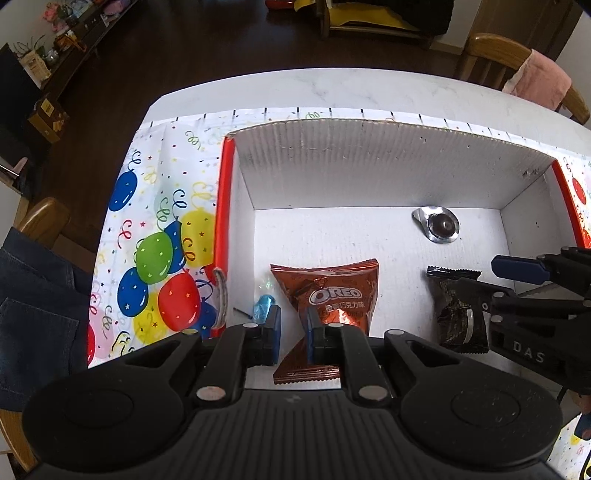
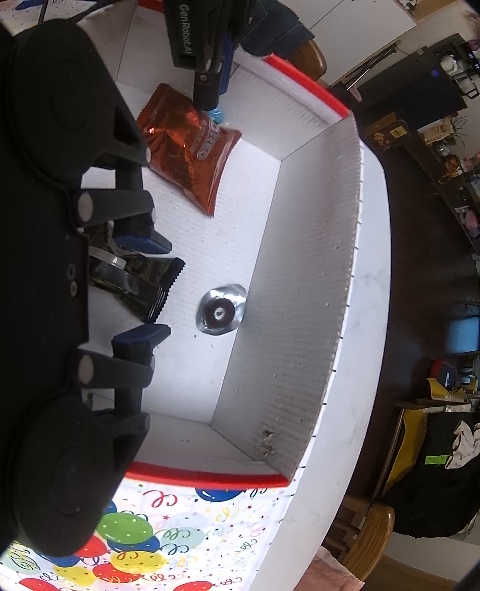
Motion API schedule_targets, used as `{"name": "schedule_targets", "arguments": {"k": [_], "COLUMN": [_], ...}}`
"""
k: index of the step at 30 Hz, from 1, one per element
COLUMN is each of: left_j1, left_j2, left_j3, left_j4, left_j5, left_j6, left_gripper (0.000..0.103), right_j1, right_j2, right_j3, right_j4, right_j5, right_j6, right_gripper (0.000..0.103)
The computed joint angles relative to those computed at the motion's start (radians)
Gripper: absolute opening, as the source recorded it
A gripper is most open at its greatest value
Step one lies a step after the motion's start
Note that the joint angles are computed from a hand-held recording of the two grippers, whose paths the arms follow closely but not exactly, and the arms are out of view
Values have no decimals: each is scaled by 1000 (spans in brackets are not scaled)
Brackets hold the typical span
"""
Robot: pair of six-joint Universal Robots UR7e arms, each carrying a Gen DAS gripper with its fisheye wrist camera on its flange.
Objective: Organize snacks
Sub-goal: 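Open both tools to release the candy and silver chocolate in the box, then withdraw both tools from the box back toward the snack pile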
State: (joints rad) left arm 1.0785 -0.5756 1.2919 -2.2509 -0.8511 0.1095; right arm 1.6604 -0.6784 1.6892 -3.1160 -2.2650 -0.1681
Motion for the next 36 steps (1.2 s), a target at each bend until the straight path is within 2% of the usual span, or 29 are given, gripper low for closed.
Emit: {"name": "schedule_targets", "arguments": {"k": [5, 12, 19, 23, 28, 31, 33, 36], "left_j1": [-4, -20, -34, -41, -49, -52, -53, -53], "left_j2": [-30, -102, -185, -239, -308, -349, -374, -413], "left_j3": [28, 121, 223, 285, 360, 402, 427, 472], "left_j4": [-20, -112, -197, -240, -280, -295, -302, -333], "left_j5": [-19, -58, -96, -120, -151, -171, -180, -196], "left_j6": [-3, 30, 56, 71, 93, 99, 108, 122], "left_gripper": [15, 20, 21, 29, 29, 29, 32, 53], "right_j1": [12, 47, 98, 131, 176, 201, 217, 237], "right_j2": [-30, -72, -98, -106, -110, -109, -110, -109], "right_j3": [39, 94, 151, 184, 218, 239, 255, 276], "right_j4": [-45, -106, -183, -230, -281, -316, -339, -370], "right_j5": [19, 26, 16, 4, -17, -32, -39, -51], "right_j6": [-3, -3, 15, 27, 37, 45, 53, 67], "right_gripper": [45, 48, 55, 62, 64, 71, 72, 75]}}
